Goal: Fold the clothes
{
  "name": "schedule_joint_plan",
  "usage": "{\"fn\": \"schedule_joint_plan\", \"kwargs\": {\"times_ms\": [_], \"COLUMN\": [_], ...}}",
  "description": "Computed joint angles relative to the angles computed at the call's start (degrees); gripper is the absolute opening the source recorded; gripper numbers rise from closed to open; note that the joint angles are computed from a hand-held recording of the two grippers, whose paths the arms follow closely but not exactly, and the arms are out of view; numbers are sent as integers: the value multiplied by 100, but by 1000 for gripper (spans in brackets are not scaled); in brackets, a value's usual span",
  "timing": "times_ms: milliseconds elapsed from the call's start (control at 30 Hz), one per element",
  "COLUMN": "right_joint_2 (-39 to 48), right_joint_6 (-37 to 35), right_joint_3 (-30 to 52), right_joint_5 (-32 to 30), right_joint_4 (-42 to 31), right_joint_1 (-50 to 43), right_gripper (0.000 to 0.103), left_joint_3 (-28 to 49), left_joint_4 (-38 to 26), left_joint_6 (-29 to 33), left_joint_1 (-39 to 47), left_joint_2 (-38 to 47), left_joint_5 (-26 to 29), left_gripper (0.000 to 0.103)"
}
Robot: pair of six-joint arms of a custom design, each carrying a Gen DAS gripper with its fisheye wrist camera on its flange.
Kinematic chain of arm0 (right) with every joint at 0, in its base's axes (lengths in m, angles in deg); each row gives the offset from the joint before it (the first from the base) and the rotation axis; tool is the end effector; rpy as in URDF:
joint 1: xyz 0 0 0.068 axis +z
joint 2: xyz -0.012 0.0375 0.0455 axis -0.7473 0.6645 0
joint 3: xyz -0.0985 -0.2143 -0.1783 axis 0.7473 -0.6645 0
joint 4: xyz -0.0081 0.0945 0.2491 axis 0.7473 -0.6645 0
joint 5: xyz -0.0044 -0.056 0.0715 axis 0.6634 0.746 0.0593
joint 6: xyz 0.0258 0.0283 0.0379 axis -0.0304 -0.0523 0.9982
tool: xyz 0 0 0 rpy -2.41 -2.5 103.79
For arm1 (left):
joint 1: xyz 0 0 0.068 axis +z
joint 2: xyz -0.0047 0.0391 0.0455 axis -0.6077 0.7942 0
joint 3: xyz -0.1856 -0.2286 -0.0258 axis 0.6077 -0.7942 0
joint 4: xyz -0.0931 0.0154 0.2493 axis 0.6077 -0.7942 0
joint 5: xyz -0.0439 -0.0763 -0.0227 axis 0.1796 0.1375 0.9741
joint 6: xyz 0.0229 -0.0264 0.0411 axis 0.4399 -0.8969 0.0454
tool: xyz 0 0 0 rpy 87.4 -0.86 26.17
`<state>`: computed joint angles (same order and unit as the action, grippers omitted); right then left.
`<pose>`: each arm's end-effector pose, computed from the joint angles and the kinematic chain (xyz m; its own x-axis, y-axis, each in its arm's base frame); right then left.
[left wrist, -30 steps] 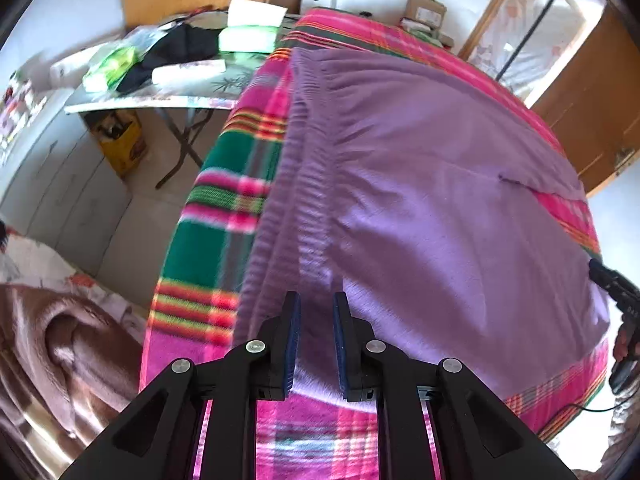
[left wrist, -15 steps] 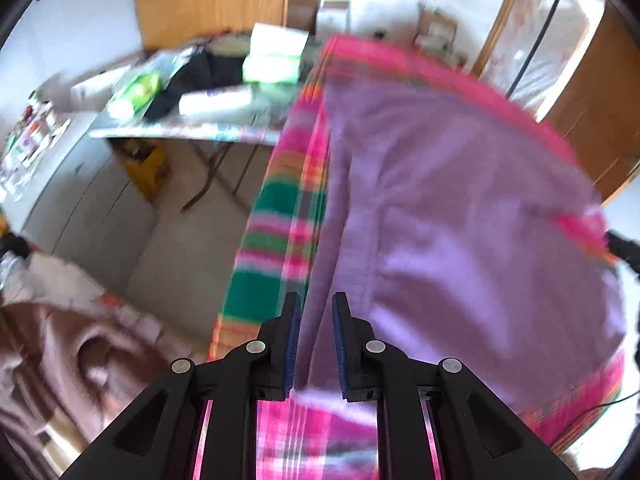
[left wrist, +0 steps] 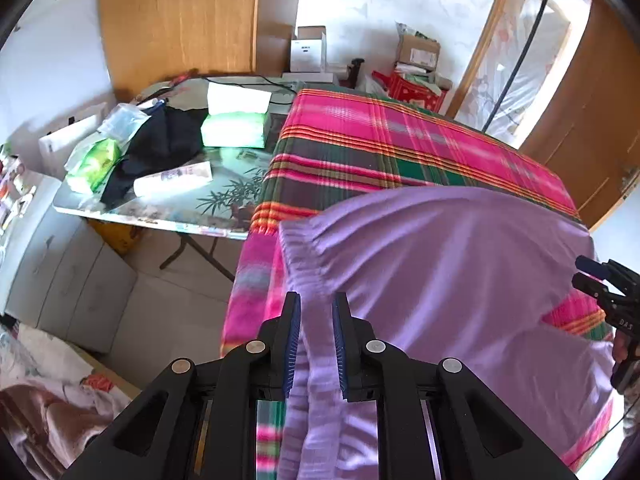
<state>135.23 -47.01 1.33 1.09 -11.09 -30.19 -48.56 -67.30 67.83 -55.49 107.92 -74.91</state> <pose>0.2445 0.0790 0.0934 -0.7792 -0.1029 -0.6182 -0.1821 0.9810 0.0662 0.2866 -0.0957 0.0993 -0.8376 0.1182 -0.5333 0.2201 0.9666 -0.1314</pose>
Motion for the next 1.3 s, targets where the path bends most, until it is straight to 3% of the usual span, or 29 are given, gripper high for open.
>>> {"fn": "schedule_joint_plan", "kwargs": {"times_ms": [300, 467, 533, 767, 867, 967, 1300], "right_joint_2": [1339, 2048, 2239, 2630, 2787, 2894, 3224], "right_joint_6": [-491, -647, -623, -1064, -1112, -1127, -1412], "right_joint_3": [1356, 2118, 2366, 2855, 3061, 3237, 3716], "right_joint_5": [74, 377, 222, -16, 0, -200, -761], "right_joint_4": [-131, -282, -403, -598, -675, -725, -960], "right_joint_1": [-441, -550, -620, -602, -575, -584, -411], "right_gripper": [43, 43, 43, 43, 43, 45, 47], "left_joint_3": [1619, 1888, 1993, 2323, 2412, 2491, 2531], "left_joint_4": [-627, -389, -341, -424, -468, -497, -468], "left_joint_6": [379, 846, 991, 1176, 1289, 1268, 1528], "left_joint_1": [-318, -516, -546, -355, -258, -179, -46], "left_joint_2": [1567, 1918, 2015, 2252, 2320, 2389, 2463], "left_joint_5": [-870, -1257, -1359, -911, -535, -266, 104], "left_gripper": [17, 17, 17, 17, 26, 28, 31]}}
